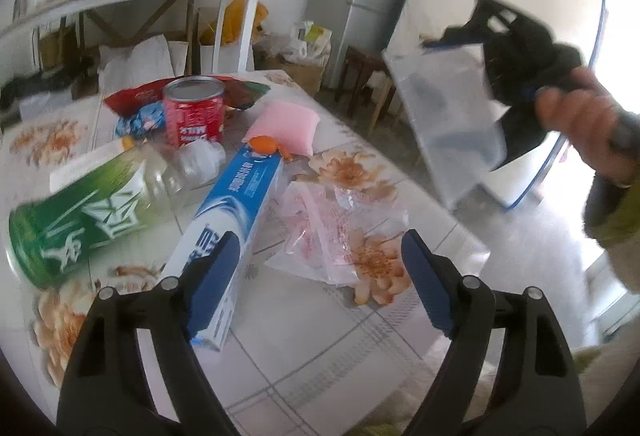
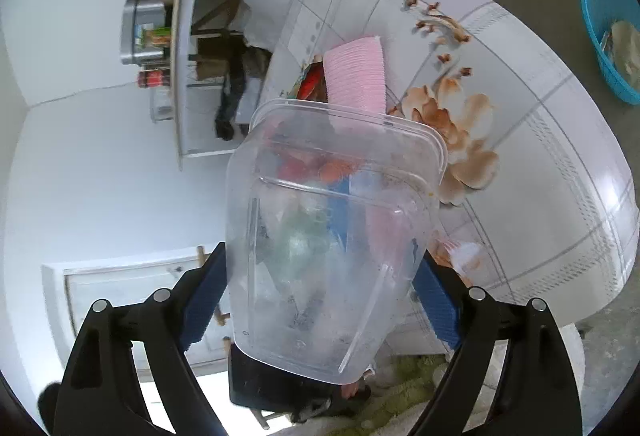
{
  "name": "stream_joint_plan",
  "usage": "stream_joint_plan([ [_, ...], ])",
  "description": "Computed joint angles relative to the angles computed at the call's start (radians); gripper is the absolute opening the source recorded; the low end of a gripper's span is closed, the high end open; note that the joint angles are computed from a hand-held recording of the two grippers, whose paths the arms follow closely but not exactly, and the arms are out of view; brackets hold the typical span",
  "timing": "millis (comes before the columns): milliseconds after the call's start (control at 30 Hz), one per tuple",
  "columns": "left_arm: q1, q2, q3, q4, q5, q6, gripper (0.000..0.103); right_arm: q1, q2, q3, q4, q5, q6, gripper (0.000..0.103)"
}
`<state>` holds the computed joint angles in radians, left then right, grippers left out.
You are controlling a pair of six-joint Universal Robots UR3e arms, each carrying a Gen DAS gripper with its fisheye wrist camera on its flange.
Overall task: Collect trash
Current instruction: 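Lift the container with the right gripper while the left gripper grasps a clear bag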
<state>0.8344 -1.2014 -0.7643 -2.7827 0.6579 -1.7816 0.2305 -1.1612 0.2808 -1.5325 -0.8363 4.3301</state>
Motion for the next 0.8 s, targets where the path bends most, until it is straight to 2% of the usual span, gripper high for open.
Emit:
stream_joint_plan([
  [67,-0.151,0.062,-0.197,0.362,0.040,-0.228,0.074,-0.019,-0.116,0.209,-0.101,0.013,-0.006,0.084],
  [133,-0.349,0.076,-0.360,0.744,0.156,-0.475,0.071,-0.047,-0.233,0.419,-0.222,0.032,-0.004,0.084],
  [233,-0.551,0.046,-0.448,1.012,0.327,-0.640,0.065,-0.106,-0.414,0.714,-0.376,0.080,0.006,0.084],
  [367,-0.745,-0.020,-0.472,1.167,0.532,-0.762,0.056,-0.182,-0.587,0.964,-0.472,0.142,0.009,0.084],
  [500,-0.852,-0.070,-0.479,1.231,0.677,-0.844,0.046,-0.270,-0.720,1.119,-0.501,0.206,-0.003,0.084],
  [533,-0.863,-0.081,-0.474,1.231,0.698,-0.856,0.042,-0.299,-0.755,1.154,-0.494,0.229,-0.017,0.084],
  [800,-0.847,-0.099,-0.442,1.214,0.705,-0.918,0.033,-0.474,-0.940,1.309,-0.398,0.367,-0.121,0.084],
])
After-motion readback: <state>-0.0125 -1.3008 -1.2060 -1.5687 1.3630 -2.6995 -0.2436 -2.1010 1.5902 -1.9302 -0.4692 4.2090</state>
